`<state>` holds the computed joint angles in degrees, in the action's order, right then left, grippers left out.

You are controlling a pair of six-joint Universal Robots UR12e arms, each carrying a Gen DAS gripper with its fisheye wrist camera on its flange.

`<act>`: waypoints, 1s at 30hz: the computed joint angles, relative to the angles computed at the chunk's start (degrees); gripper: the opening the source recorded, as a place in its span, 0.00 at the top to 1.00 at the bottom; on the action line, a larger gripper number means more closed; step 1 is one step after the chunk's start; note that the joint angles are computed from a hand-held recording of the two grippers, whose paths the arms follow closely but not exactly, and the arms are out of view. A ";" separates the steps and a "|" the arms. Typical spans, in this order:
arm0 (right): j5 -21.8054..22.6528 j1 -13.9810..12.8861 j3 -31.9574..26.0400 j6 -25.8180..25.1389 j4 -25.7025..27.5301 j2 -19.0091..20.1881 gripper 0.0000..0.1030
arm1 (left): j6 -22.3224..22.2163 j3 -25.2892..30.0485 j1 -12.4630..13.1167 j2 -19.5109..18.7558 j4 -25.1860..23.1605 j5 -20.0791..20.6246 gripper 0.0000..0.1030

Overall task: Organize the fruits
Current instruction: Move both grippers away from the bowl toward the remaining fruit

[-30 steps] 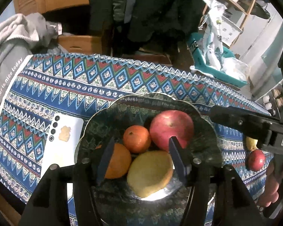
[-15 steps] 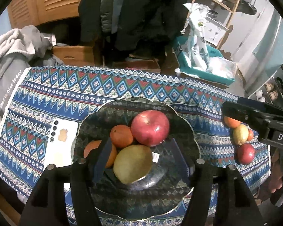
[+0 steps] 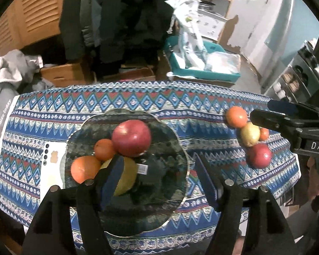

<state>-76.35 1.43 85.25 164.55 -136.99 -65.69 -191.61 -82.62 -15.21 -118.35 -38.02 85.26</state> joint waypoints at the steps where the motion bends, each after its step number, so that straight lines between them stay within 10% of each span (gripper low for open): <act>1: 0.02 -0.22 0.24 -0.08 0.04 -0.23 0.19 | 0.25 0.07 -0.17 0.02 0.00 -0.21 0.29; 30: -1.87 -7.00 6.21 -0.46 -0.32 -4.09 0.16 | 7.05 6.94 -5.05 -3.69 -5.85 -2.09 0.25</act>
